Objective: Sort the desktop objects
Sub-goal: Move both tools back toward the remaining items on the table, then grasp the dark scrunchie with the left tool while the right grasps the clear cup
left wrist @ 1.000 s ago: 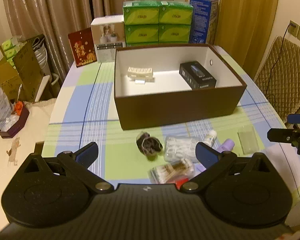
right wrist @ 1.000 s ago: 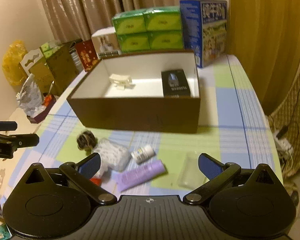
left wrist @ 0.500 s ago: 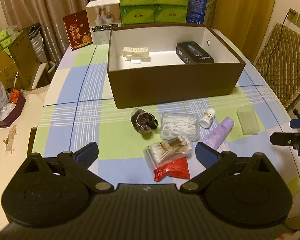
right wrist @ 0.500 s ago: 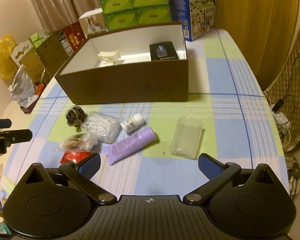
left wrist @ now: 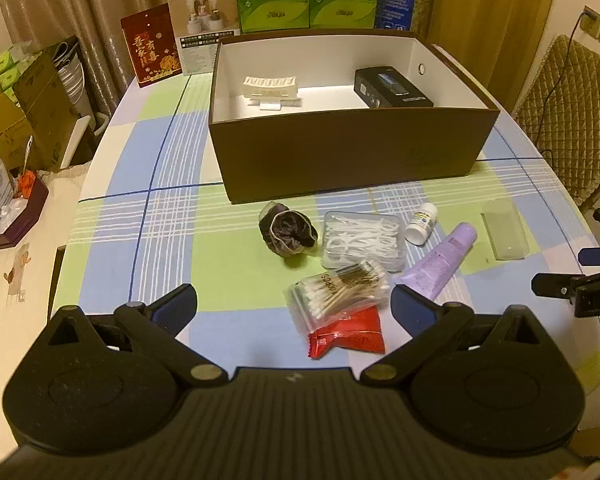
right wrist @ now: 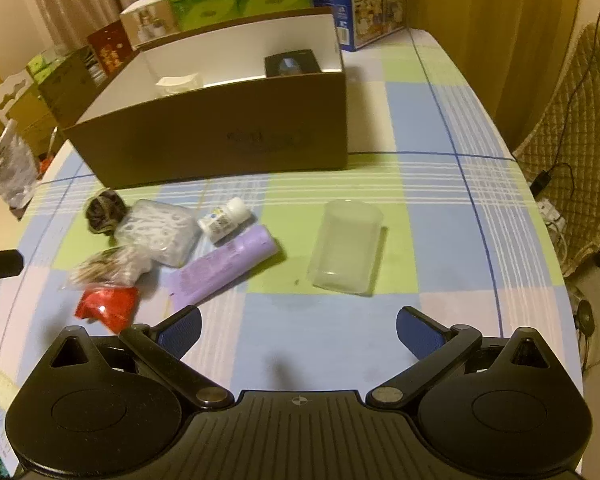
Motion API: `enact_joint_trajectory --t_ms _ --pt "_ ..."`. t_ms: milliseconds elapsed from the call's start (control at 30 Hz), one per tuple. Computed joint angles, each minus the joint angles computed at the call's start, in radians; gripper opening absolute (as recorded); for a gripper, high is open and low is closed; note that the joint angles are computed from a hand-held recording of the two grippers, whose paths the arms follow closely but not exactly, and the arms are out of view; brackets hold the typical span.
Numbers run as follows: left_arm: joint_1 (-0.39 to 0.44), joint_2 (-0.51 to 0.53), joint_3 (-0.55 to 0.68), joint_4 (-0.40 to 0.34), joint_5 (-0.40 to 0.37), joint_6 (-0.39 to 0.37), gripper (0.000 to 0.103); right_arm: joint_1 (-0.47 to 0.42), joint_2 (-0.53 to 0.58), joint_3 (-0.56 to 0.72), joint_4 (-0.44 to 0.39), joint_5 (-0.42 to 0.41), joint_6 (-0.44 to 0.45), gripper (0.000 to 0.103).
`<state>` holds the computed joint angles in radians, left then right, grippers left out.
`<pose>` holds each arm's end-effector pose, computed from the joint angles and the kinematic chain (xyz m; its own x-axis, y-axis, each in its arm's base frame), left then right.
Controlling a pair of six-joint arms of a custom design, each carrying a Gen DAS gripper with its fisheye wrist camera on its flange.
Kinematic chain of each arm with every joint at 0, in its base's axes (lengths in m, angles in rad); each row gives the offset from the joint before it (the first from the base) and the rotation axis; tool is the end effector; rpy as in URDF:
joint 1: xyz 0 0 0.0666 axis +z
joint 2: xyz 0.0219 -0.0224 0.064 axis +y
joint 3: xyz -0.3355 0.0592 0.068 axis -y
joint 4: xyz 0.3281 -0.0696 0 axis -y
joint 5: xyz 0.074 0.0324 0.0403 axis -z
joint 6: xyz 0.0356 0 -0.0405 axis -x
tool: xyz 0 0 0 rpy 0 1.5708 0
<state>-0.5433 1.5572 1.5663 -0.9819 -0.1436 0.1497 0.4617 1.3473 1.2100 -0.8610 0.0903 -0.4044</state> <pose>0.4088 -0.2414 0.3796 -0.7656 0.2899 -0.5743 0.3322 0.9426 0.0330 0.3579 0.1741 0.3358 -0.8492 0.0152 -0.5279 -0.0716 0.9871 0.1435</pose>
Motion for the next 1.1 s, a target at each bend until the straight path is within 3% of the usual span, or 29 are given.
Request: enact_joint_trajectory --t_ms 267,500,833,1033,1100 --pt "0.030 0.035 0.001 0.040 0.018 0.001 0.100 -0.033 0.048 -0.013 0.089 0.044 0.000 0.100" --pt "0.071 0.085 0.020 0.089 0.039 -0.021 0.098 -0.066 0.124 0.005 0.151 0.060 0.006 0.078" --pt "0.104 0.172 0.075 0.134 0.070 -0.111 0.094 -0.082 0.231 0.064 0.156 0.056 0.007 0.050" --pt "0.109 0.241 0.138 0.121 0.104 -0.145 0.091 -0.099 0.253 0.077 0.170 0.078 0.013 0.049" --pt "0.111 0.267 0.164 0.118 0.113 -0.146 0.082 -0.107 0.257 0.083 0.167 0.079 0.010 0.049"
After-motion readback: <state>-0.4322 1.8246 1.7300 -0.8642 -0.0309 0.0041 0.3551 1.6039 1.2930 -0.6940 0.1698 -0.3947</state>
